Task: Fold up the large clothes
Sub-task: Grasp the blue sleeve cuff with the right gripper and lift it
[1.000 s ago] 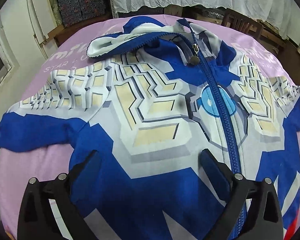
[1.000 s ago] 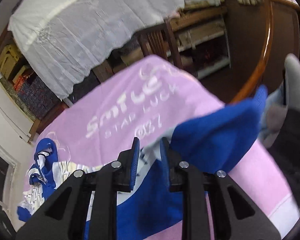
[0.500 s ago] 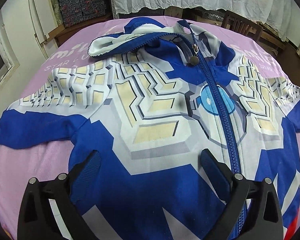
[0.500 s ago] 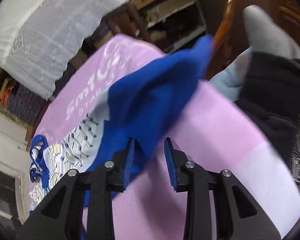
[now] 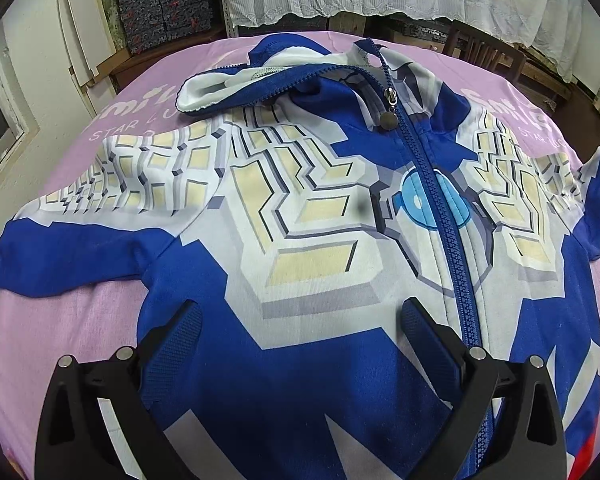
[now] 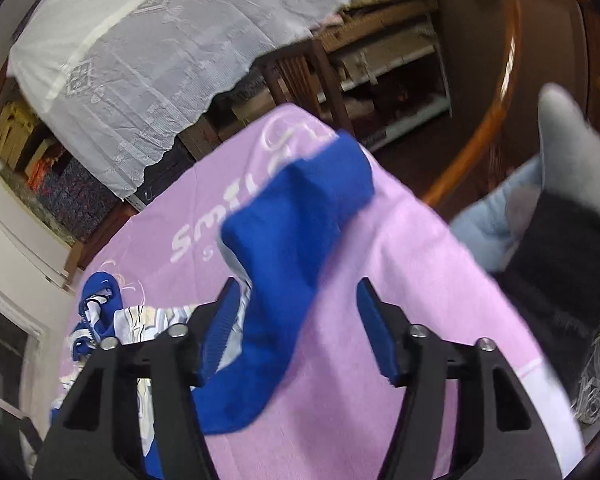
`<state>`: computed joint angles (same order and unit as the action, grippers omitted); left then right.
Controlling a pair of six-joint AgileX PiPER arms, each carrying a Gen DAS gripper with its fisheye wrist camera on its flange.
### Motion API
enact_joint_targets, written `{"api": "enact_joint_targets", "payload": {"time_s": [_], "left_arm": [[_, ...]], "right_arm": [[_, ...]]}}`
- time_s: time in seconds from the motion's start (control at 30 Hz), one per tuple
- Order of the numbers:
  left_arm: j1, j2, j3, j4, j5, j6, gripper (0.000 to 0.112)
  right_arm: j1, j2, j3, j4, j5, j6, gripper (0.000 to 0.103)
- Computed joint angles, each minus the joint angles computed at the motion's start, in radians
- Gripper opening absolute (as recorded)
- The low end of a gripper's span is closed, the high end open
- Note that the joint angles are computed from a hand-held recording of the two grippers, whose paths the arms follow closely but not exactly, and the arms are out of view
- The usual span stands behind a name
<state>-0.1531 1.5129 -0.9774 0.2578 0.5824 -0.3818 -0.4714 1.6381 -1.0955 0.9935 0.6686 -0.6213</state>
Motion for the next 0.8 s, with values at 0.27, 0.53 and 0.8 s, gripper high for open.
{"api": "enact_joint_targets", "payload": {"time_s": [0.27, 0.53, 0.8], "left_arm": [[-0.001, -0.001, 0.006, 0.009, -0.012, -0.010, 0.100], [0.000, -0.002, 0.006, 0.007, -0.015, -0.007, 0.100], [-0.002, 0.004, -0.002, 0.006, -0.006, -0.015, 0.100]], "right_arm": [[0.091, 0.138, -0.086, -0.007, -0.016, 0.084, 0.021], [0.260, 0.195, -0.269, -0.323, -0.093, 0.362, 0.047], [0.144, 0.266, -0.268, 0.006, -0.031, 0.184, 0.047]]}}
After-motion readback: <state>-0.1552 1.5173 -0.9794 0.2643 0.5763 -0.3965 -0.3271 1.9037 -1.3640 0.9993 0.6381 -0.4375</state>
